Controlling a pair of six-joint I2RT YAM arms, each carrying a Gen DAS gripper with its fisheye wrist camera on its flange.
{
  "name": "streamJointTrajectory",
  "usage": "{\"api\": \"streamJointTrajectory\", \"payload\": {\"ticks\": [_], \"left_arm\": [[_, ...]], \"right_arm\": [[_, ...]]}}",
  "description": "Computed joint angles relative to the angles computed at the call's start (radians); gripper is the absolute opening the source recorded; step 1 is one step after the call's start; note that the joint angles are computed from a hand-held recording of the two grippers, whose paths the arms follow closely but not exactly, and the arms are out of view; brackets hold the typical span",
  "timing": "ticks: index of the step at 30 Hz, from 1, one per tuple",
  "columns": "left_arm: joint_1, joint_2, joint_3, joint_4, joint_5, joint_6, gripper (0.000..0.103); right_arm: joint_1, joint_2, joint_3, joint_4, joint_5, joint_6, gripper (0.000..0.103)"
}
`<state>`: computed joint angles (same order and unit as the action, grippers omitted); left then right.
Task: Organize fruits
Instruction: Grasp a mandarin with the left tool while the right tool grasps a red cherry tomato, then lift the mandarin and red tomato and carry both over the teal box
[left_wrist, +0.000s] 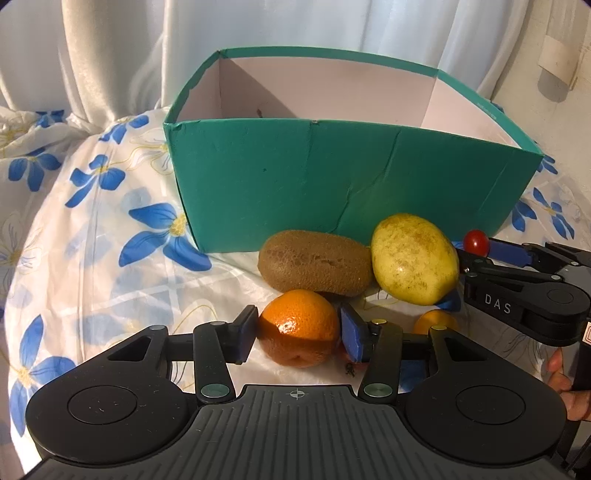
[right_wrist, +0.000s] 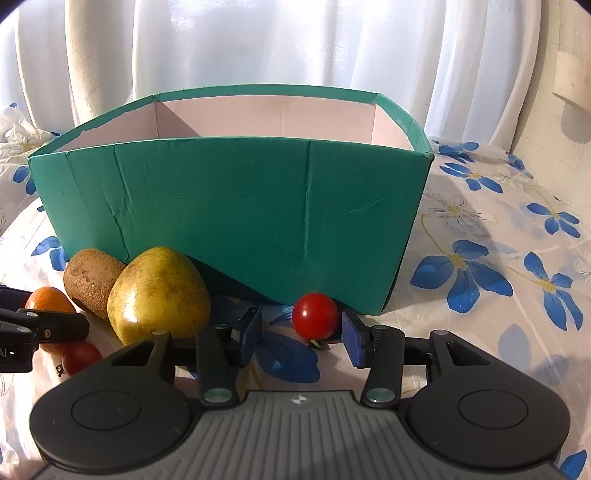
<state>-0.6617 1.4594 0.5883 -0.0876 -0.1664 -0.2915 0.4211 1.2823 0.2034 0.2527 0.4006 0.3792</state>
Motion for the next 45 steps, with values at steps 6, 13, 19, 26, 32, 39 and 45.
{"api": "streamJointTrajectory", "payload": {"ticks": [6,13,19,26,32,39,45], "left_arm": [[-0.011,-0.011,-0.002,-0.013,-0.008,-0.012,0.052],[-0.016,-0.042,-0.020,-0.031,-0.014,-0.031,0.051],[-0.049,-0.107,-0.030,-0.066,-0.046,-0.043,0.051],[-0.103,-0.186,0.016,-0.151,-0.100,-0.050,0.051],[-0.144,-0.236,0.110,-0.220,-0.184,-0.036,0.051],[-0.127,-0.212,0.283,-0.261,-0.258,0.014,0.051],[-0.071,-0.144,0.465,-0.299,-0.242,0.043,0.051]], "right_arm": [[-0.006,-0.004,-0.006,0.008,-0.011,0.001,0.042],[-0.022,-0.021,-0.017,0.015,-0.036,-0.010,0.025],[0.009,-0.147,-0.038,-0.081,-0.003,0.043,0.025],[0.119,-0.412,-0.006,-0.355,0.101,0.104,0.025],[0.207,-0.580,0.062,-0.555,0.206,0.140,0.025],[0.238,-0.626,0.149,-0.619,0.283,0.090,0.025],[0.190,-0.607,0.213,-0.528,0.284,-0.045,0.025]]}}
